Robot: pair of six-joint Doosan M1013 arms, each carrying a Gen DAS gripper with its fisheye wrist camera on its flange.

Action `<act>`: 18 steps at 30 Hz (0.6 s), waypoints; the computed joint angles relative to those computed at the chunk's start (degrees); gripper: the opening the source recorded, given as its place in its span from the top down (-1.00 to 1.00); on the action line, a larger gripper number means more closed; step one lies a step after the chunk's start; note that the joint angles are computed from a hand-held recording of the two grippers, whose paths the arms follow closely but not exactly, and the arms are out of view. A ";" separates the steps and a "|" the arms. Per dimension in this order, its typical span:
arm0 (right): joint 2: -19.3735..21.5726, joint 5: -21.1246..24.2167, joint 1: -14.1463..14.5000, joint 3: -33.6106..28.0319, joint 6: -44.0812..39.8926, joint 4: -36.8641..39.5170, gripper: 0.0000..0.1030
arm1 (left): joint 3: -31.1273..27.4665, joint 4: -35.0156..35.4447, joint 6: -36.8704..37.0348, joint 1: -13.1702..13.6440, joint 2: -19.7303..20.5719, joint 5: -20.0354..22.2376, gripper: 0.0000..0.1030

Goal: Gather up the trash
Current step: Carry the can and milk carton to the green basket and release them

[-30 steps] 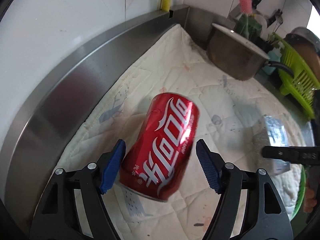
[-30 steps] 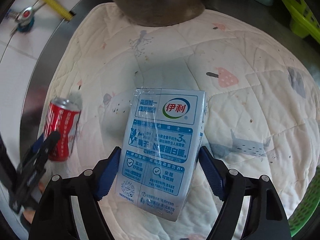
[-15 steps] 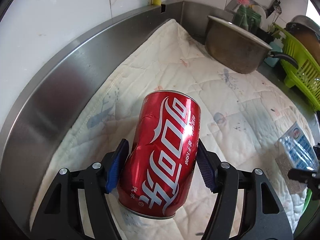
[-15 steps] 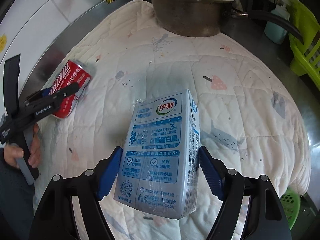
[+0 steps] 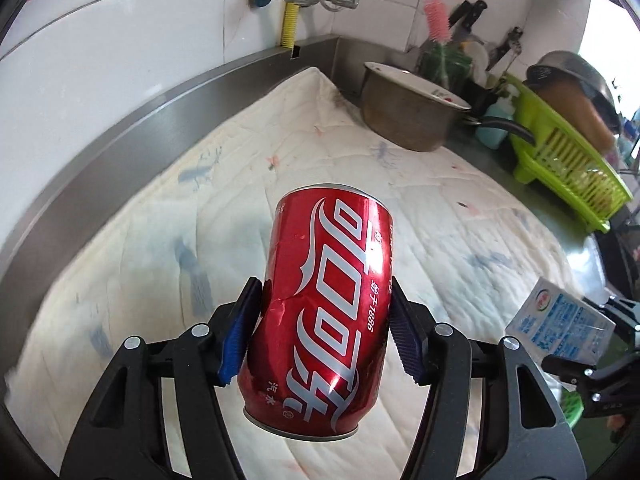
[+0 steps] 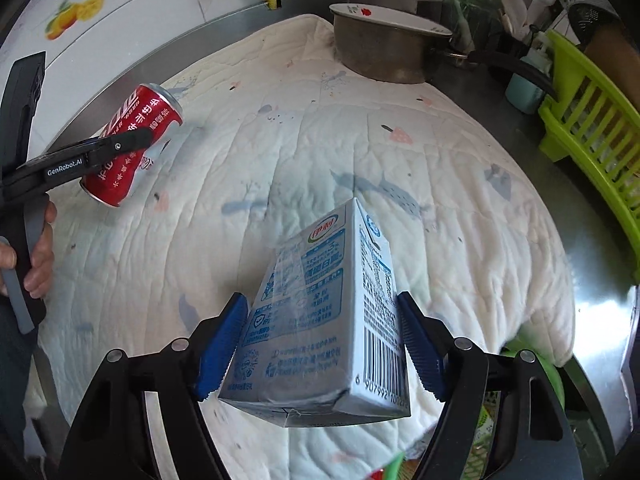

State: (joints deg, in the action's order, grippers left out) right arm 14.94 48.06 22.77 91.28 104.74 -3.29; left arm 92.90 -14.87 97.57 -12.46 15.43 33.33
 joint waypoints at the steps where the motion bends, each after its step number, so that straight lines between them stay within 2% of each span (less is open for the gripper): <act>1: -1.10 -0.69 0.10 1.29 -0.67 -0.22 -0.40 | 1.04 -0.02 -0.55 -0.28 -0.87 -0.47 -0.17; 5: -4.04 -2.27 0.71 4.83 -0.97 -2.44 -0.40 | 4.78 -0.45 -2.88 -1.26 -4.02 -1.96 -0.17; 10: -7.74 -5.01 -0.35 8.72 -1.75 -0.34 -0.39 | 8.72 -2.64 -4.50 -2.56 -7.28 -3.33 -0.17; 13: -10.12 -4.98 -1.30 11.31 -1.50 -0.63 -0.39 | 10.52 -2.62 -5.59 -4.32 -9.00 -3.85 -0.17; 18: -13.86 -3.64 -3.41 15.60 1.62 -5.42 -0.39 | 12.92 -3.91 -5.77 -7.45 -11.77 -5.07 -0.17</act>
